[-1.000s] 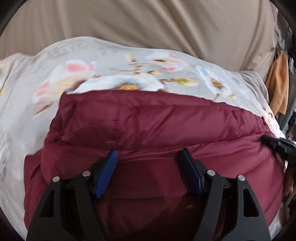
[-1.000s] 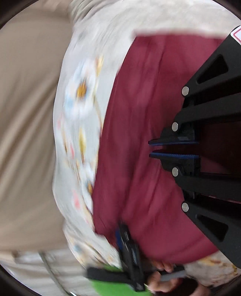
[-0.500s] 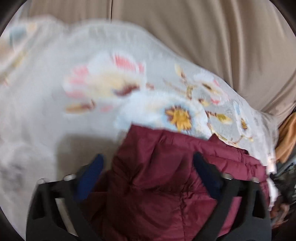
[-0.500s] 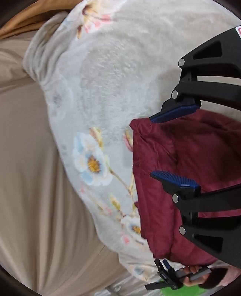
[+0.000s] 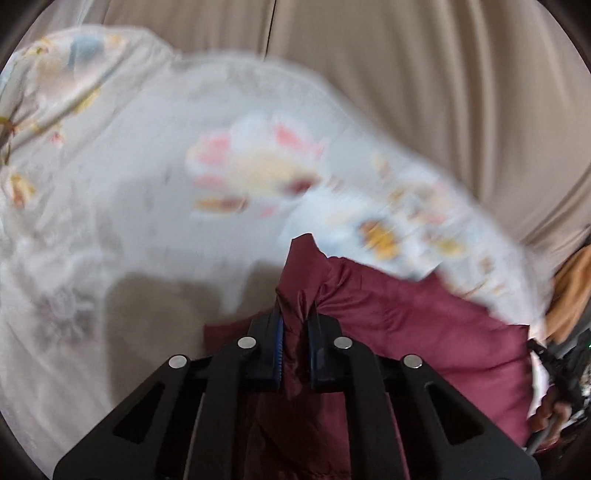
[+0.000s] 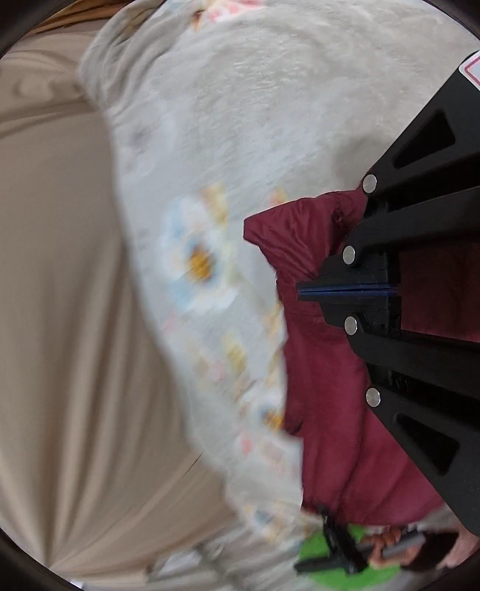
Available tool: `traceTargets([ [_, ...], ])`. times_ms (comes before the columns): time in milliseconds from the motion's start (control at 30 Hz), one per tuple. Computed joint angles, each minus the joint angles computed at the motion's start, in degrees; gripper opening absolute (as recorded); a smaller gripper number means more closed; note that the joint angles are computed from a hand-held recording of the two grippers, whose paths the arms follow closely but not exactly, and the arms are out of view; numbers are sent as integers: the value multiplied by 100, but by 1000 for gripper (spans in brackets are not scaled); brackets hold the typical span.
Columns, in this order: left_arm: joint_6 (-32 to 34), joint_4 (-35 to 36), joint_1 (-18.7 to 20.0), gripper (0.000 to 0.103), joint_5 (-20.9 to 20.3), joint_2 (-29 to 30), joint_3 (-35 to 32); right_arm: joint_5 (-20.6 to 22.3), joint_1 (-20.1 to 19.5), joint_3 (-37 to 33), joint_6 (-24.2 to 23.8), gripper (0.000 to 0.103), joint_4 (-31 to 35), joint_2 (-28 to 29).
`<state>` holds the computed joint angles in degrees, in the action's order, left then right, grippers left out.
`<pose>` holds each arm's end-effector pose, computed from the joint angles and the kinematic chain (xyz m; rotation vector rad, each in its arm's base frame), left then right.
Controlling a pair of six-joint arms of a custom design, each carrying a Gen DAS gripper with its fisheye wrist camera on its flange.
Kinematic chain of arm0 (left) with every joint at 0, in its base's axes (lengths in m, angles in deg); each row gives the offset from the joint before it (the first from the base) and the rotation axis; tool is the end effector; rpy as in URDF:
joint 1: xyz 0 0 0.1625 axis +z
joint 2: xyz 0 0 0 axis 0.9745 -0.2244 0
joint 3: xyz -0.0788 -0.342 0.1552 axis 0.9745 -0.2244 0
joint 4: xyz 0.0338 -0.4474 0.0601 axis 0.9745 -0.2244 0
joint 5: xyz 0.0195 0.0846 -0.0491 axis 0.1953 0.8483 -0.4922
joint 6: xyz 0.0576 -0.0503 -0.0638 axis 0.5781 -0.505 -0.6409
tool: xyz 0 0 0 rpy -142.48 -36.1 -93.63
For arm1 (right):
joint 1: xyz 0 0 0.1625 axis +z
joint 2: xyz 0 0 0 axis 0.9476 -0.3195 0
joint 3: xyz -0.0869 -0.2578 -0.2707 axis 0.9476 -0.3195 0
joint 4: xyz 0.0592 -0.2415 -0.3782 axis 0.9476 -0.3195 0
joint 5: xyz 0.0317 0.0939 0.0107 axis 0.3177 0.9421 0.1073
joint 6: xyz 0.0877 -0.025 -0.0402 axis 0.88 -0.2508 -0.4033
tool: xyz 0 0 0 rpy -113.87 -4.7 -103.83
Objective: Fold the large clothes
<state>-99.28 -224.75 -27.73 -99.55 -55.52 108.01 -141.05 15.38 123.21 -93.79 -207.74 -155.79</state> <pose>-0.1793 -0.5066 0.2003 0.3111 2.6033 -0.8851 0.0665 -0.3781 0.3442 -0.0336 -2.3397 1.0793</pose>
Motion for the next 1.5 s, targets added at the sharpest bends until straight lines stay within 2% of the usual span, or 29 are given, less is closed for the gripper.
traceTargets([
  [33, -3, 21, 65, 11, -40, 119, -17, -116, -116, 16, 28, 2, -3, 92],
  [67, 59, -122, 115, 13, -45, 273, -13, 8, -250, 51, 129, 1, 10, 83],
  [100, 112, -215, 52, 14, 175, 372, -8, 305, -420, 108, 190, 0, 70, -55],
  [133, 124, -171, 1, 14, 304, 408, -33, 362, -461, 111, 245, 0, 171, -156],
  [167, 113, -86, -102, 15, 521, 426, -54, 224, -396, 112, 274, 0, 166, -192],
  [267, 143, -161, -515, 16, 1122, 243, 82, -382, 39, 220, 199, 3, -333, -246],
  [300, 195, -314, -701, 19, 1370, 176, 166, -523, 324, 304, 48, 10, -681, -276],
  [333, 360, -618, -974, 20, 1656, 83, 286, -584, 511, 343, -73, 10, -891, -262],
  [367, 537, -846, -1125, 24, 1722, 11, 343, -662, 781, 343, -219, 10, -1113, -170],
  [433, 915, -1336, -1399, 26, 1487, 24, 370, -575, 1247, 286, -411, 10, -1273, 117],
  [500, 1013, -1272, -1534, 27, 611, 215, 201, -280, 1476, 143, -322, 10, -986, 436],
  [567, 1048, -1025, -1518, 30, -90, 625, -53, 215, 1573, -83, -152, 10, -526, 934],
  [600, 1070, -898, -1510, 30, -229, 910, -189, 261, 1636, -198, -152, 10, -421, 1236],
  [667, 1139, -675, -1477, 29, -192, 1450, -418, -89, 1762, -439, -410, 10, -553, 1958],
  [700, 1183, -495, -1411, 29, -106, 1746, -562, -261, 1717, -513, -480, 10, -587, 2155],
  [767, 1170, -448, -1281, 29, -86, 1914, -602, -267, 1454, -537, -317, 5, -399, 2095],
  [800, 1198, -544, -1190, 29, -153, 1915, -591, -143, 1264, -497, -190, 0, -328, 1945],
  [867, 1133, -617, -1056, 29, -169, 1744, -495, 15, 884, -325, 5, 0, -367, 1519],
  [933, 1155, -685, -958, 30, 22, 1664, -453, 90, 529, -181, 123, 0, -439, 1134],
  [1000, 1225, -841, -794, 30, 87, 1524, -331, 514, 61, 37, 321, 0, -331, 613],
  [1067, 1247, -965, -692, 29, 243, 1355, -192, 700, -178, 169, 343, 0, -360, 370],
  [1133, 1242, -1080, -560, 29, 270, 1185, -93, 686, -240, 285, 253, 0, -484, 244],
  [1167, 1225, -1119, -522, 24, 235, 1093, -28, 680, -237, 309, 224, 0, -543, 263],
  [1200, 1239, -1147, -454, 18, 164, 1008, 20, 729, -284, 333, 186, 0, -571, 255],
  [1333, 1184, -1307, -267, 13, -197, 856, 147, 857, -416, 294, 164, 0, -547, 323],
  [1467, 1142, -1181, -232, 13, -318, 885, 64, 600, -264, 225, 262, 0, -485, 407],
  [1500, 991, -1056, -258, 13, -340, 745, 108, 260, -65, 223, 308, 0, -629, 465],
])
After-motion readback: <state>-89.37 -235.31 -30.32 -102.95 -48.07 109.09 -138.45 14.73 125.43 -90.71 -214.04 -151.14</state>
